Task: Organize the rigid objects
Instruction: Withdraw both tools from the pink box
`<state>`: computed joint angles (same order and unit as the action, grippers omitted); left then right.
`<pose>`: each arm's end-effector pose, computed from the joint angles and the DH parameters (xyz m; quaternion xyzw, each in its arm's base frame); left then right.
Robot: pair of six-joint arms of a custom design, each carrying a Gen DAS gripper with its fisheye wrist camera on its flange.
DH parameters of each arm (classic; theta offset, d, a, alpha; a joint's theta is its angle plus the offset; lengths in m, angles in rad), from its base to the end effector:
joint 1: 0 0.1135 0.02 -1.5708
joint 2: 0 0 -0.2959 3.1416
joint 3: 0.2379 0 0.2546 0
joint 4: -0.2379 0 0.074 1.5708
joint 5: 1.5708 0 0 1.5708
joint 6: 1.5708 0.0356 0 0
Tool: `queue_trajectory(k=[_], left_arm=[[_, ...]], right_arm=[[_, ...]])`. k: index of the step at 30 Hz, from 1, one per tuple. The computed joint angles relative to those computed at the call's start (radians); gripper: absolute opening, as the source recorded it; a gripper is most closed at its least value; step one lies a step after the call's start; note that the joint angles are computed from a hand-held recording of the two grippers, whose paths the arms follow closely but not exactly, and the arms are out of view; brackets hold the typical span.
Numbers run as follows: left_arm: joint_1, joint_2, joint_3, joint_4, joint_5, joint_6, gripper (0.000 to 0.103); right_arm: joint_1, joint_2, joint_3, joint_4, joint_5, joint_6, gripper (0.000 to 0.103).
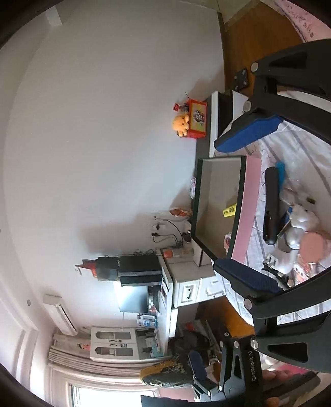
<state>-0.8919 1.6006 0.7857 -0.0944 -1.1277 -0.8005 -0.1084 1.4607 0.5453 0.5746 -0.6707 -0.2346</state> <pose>0.2115 -0.2110 0.1999 -0.1369 0.8065 0.1295 0.5604 0.2826 -0.0085 0.2140 -0.2381 0.7578 0.1719 0.5827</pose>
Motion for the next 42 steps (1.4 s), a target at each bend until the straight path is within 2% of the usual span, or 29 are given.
queue_trajectory(k=[2, 5, 11, 17, 26, 35, 39, 42], left_arm=[[-0.032, -0.025, -0.010, -0.007, -0.003, -0.001, 0.103], [-0.089, -0.020, 0.034, -0.166, -0.069, -0.111, 0.103], [-0.161, -0.019, 0.084, -0.376, -0.141, -0.280, 0.103], [-0.213, 0.002, 0.136, -0.586, -0.181, -0.453, 0.103], [-0.206, 0.002, 0.124, -0.556, -0.160, -0.435, 0.103], [-0.177, 0.007, 0.091, -0.454, -0.118, -0.355, 0.103], [-0.160, 0.009, 0.068, -0.384, -0.093, -0.302, 0.103], [-0.137, -0.001, 0.012, -0.262, -0.040, -0.232, 0.103]], right_arm=[[-0.018, -0.040, -0.032, 0.016, -0.017, 0.018, 0.103], [-0.045, -0.090, -0.068, 0.021, -0.048, 0.017, 0.103], [-0.072, -0.179, -0.121, 0.004, -0.047, 0.004, 0.103], [-0.131, -0.225, -0.162, -0.011, -0.099, -0.007, 0.103], [-0.143, -0.220, -0.158, -0.046, -0.110, -0.025, 0.103], [-0.130, -0.189, -0.152, -0.067, -0.096, -0.042, 0.103], [-0.115, -0.170, -0.151, -0.069, -0.076, -0.052, 0.103], [-0.102, -0.135, -0.146, -0.074, -0.068, -0.064, 0.103]])
